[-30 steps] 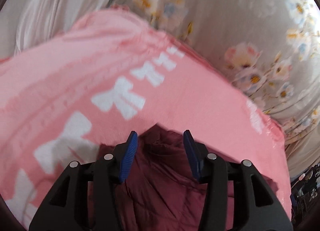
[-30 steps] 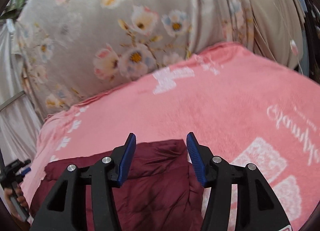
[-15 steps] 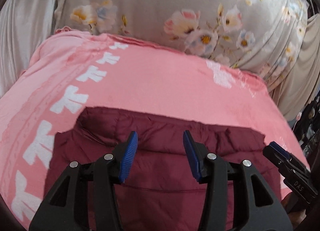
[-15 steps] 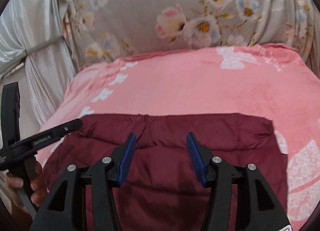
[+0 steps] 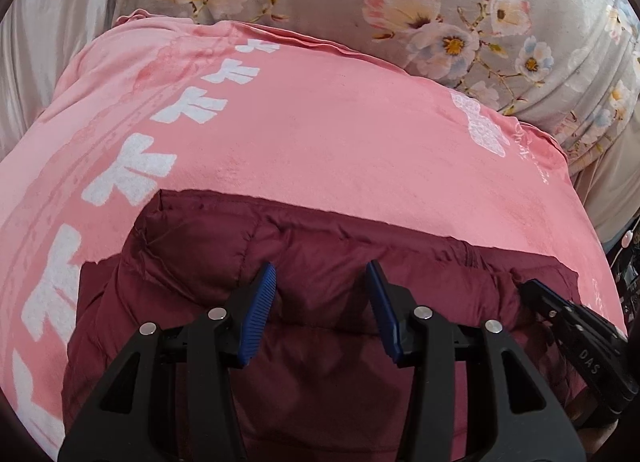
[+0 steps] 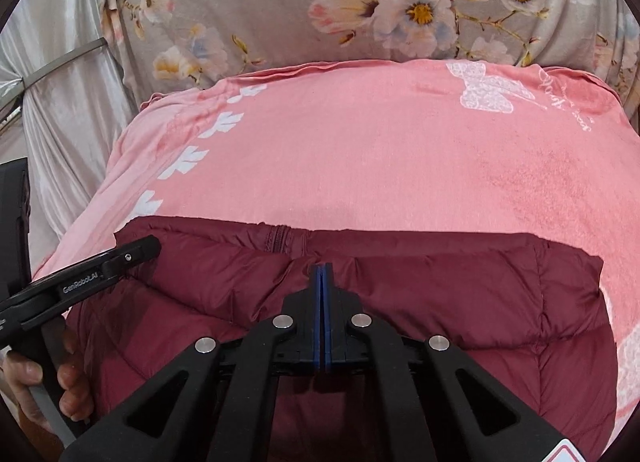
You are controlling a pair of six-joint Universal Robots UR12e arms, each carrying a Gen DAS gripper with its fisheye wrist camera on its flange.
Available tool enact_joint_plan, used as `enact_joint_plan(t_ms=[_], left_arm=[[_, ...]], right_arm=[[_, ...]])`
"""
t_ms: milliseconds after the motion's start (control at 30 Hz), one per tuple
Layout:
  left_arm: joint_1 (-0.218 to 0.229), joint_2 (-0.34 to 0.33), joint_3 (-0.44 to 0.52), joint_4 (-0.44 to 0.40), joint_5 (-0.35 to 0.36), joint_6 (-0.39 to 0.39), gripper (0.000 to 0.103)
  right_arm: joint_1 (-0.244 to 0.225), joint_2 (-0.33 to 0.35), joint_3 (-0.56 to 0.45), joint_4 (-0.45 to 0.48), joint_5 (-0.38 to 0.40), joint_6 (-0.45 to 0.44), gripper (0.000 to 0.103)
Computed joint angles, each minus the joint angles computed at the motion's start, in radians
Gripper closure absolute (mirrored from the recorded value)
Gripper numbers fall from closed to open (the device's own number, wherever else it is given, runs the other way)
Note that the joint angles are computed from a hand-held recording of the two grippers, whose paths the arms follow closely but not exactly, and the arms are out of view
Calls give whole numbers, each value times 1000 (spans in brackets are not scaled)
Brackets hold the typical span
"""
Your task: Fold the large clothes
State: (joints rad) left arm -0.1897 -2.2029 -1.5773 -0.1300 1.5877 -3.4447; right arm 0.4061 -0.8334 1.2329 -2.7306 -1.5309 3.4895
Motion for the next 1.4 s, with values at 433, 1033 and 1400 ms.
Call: enact_joint_plan(t_ms=[433,1033,1400], left_arm=[[9,-63,66,-46,6,-22,56],[31,-44,18,26,-51,-61,60],[92,19,-70,15,31,-199,61]], right_arm=[[-13,62,-61,90,46,32,103],[-46,-52,130,-183,50,159,101],[-108,-125,264,-106,-61,259,102]])
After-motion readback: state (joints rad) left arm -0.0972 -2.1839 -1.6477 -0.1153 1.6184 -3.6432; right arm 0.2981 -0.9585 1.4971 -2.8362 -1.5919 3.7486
